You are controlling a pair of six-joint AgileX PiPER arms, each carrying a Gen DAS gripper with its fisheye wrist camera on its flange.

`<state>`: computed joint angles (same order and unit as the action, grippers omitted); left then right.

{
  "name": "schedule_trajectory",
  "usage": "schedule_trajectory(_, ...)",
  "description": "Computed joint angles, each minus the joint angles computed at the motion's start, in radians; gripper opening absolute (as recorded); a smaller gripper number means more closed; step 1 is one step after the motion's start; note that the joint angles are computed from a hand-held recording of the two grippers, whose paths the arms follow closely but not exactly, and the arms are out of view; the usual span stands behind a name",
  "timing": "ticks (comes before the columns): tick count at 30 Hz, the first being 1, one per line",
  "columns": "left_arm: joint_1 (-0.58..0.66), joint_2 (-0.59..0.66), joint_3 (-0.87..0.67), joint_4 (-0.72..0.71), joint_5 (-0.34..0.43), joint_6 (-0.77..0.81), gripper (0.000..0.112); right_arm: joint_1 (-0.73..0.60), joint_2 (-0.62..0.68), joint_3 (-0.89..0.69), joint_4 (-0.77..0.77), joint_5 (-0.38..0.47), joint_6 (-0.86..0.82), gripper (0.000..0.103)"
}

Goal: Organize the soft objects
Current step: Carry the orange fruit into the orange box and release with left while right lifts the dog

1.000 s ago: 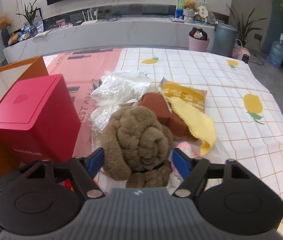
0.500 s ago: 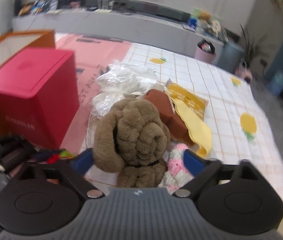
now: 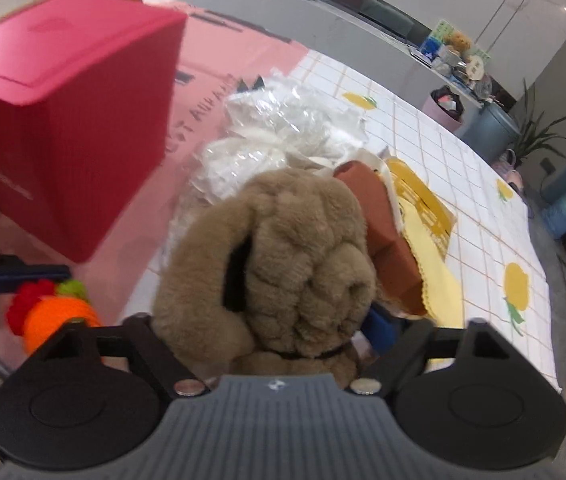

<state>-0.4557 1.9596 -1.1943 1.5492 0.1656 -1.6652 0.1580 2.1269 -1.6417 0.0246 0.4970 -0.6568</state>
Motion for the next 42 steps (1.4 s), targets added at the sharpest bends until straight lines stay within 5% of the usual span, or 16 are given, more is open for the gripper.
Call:
schedule_trajectory(1, -0.003, -0.002, 0.001, 0.026, 0.015, -0.025, 0.060, 0.000, -0.009, 0.018, -0.019, -0.028, 0.018, 0.060)
schedule_trajectory(8, -0.020, -0.017, 0.008, 0.093, 0.063, -0.103, 0.060, -0.087, -0.068, 0.040, 0.320, 0.012, -0.147, 0.056)
schedule_trajectory(12, -0.036, -0.034, 0.019, 0.167, 0.085, -0.171, 0.060, -0.216, -0.067, -0.028, 0.701, 0.227, -0.296, 0.056)
schedule_trajectory(15, -0.044, -0.043, 0.014, 0.149, 0.099, -0.162, 0.060, -0.286, -0.033, -0.096, 0.840, 0.388, -0.299, 0.057)
schedule_trajectory(20, -0.054, -0.064, 0.018, 0.160, 0.123, -0.179, 0.060, -0.328, -0.052, -0.058, 0.994, 0.404, -0.357, 0.057)
schedule_trajectory(25, -0.051, -0.087, 0.019, 0.100, 0.120, -0.151, 0.060, -0.392, -0.021, -0.078, 1.181, 0.520, -0.365, 0.058)
schedule_trajectory(33, -0.053, -0.164, 0.012, 0.030, 0.165, -0.067, 0.060, -0.352, -0.146, 0.084, 1.358, 0.386, -0.584, 0.058)
schedule_trajectory(42, -0.035, -0.341, 0.023, -0.103, 0.364, 0.139, 0.060, -0.205, -0.283, 0.140, 1.400, 0.347, -0.586, 0.057)
